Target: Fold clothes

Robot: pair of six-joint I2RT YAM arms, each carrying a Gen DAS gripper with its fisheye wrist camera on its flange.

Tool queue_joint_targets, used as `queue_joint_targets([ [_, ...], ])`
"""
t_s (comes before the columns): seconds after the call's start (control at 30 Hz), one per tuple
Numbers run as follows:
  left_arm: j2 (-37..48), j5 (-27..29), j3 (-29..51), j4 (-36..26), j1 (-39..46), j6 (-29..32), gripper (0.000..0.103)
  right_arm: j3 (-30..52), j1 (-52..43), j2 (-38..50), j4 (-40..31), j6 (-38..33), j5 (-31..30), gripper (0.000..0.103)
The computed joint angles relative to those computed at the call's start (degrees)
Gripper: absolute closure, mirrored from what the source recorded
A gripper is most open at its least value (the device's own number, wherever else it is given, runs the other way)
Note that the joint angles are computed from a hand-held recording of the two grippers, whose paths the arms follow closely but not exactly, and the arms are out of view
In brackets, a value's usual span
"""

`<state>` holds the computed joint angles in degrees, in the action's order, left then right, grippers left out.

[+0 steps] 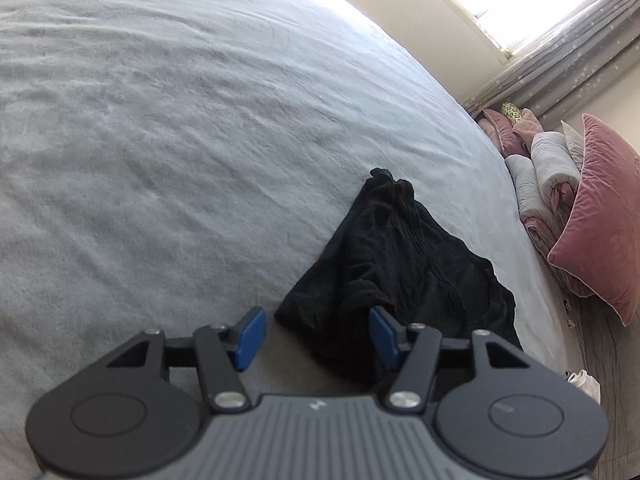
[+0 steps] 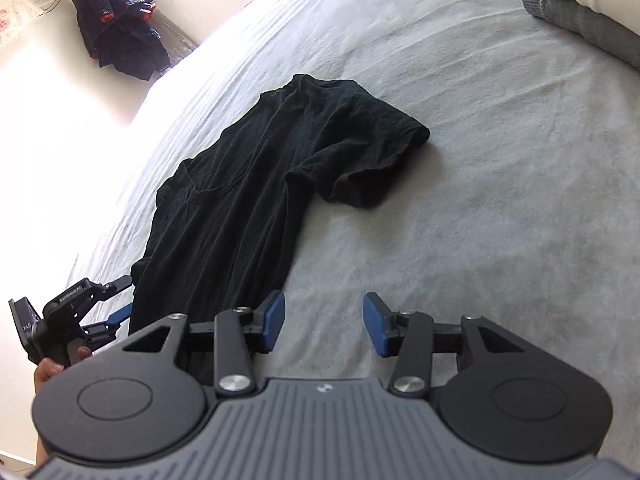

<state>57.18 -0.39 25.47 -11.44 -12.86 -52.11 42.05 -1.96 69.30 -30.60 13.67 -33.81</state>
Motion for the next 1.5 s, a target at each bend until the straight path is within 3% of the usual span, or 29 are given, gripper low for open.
queue_joint_targets([
  [0.07, 3.36, 0.23, 1.14, 2.31, 0.93, 0.29, 0.054, 0.85, 1.06, 5.23, 7.38, 5.43, 0.09, 0.055],
  [0.17, 8.67, 0.17, 4.07, 3.47, 1.48, 1.44, 0.080, 1.89, 1.95, 10.44, 15.90, 11.90, 1.46, 0.055],
  [0.2, 10.57, 0.16, 5.36, 3.32, 1.61, 2.05, 0.095, 2.47, 2.18, 11.73, 17.40, 13.03, 2.36, 0.060],
  [0.23, 11.95, -0.53, 6.57, 2.79, 1.55, 2.85, 0.101, 3.32, 2.49, 13.01, 18.43, 13.55, 3.68, 0.075],
  [0.33, 14.30, -3.92, 9.68, 0.78, 1.05, 5.87, 0.102, 6.27, 3.58, 15.53, 18.43, 11.06, 9.40, 0.099],
  [0.5, 17.15, -12.09, 15.11, -1.73, 2.38, 13.09, 0.102, 11.27, 3.52, 18.19, 18.41, 5.49, 16.76, 0.102],
  [0.67, 19.87, -13.86, 21.00, -3.44, 6.49, 18.53, 0.103, 16.18, 1.85, 20.92, 17.58, 3.05, 18.50, 0.102],
  [0.77, 21.41, -8.90, 23.47, -4.12, 9.40, 21.87, 0.095, 18.75, 1.51, 22.41, 15.06, 1.47, 17.34, 0.092],
  [0.83, 22.24, -6.31, 24.34, -4.66, 10.41, 23.50, 0.051, 19.81, 1.80, 23.15, 13.35, -0.10, 17.29, 0.089],
  [0.87, 22.50, -6.66, 24.41, -4.66, 10.25, 24.28, 0.044, 20.07, 2.05, 23.51, 12.89, -0.74, 17.27, 0.087],
  [0.9, 22.76, -7.74, 24.17, -4.38, 9.71, 25.19, 0.042, 20.08, 2.28, 23.74, 12.75, -1.19, 17.26, 0.076],
  [0.93, 23.06, -8.69, 23.86, -4.05, 9.14, 26.17, 0.042, 19.78, 2.62, 23.79, 13.01, -1.57, 17.68, 0.054],
  [0.97, 23.64, -8.94, 23.81, -4.06, 8.80, 26.85, 0.042, 18.86, 2.97, 23.47, 14.07, -1.92, 18.25, 0.048],
  [1.1, 26.60, -10.59, 23.25, -3.51, 6.98, 28.46, 0.039, 16.84, 5.26, 23.79, 15.49, -4.78, 21.03, 0.046],
  [1.2, 27.76, -17.36, 18.62, 3.13, 1.83, 30.32, 0.034, 11.39, 10.31, 22.60, 20.72, -9.94, 29.06, 0.046],
  [1.27, 28.71, -23.88, 16.32, 7.51, -2.76, 32.40, 0.045, 6.32, 15.61, 20.96, 26.87, -15.92, 36.98, 0.056],
  [1.33, 28.87, -24.54, 16.47, 8.16, -4.40, 31.69, 0.082, 5.33, 18.18, 20.59, 28.22, -17.94, 39.22, 0.095],
  [1.4, 30.21, -26.89, 19.00, 5.74, -5.19, 29.78, 0.099, 7.35, 19.47, 21.55, 26.33, -17.89, 41.31, 0.098],
  [1.5, 30.93, -27.94, 20.79, 5.09, -4.26, 28.54, 0.099, 11.00, 20.22, 23.64, 23.93, -18.52, 44.06, 0.098],
])
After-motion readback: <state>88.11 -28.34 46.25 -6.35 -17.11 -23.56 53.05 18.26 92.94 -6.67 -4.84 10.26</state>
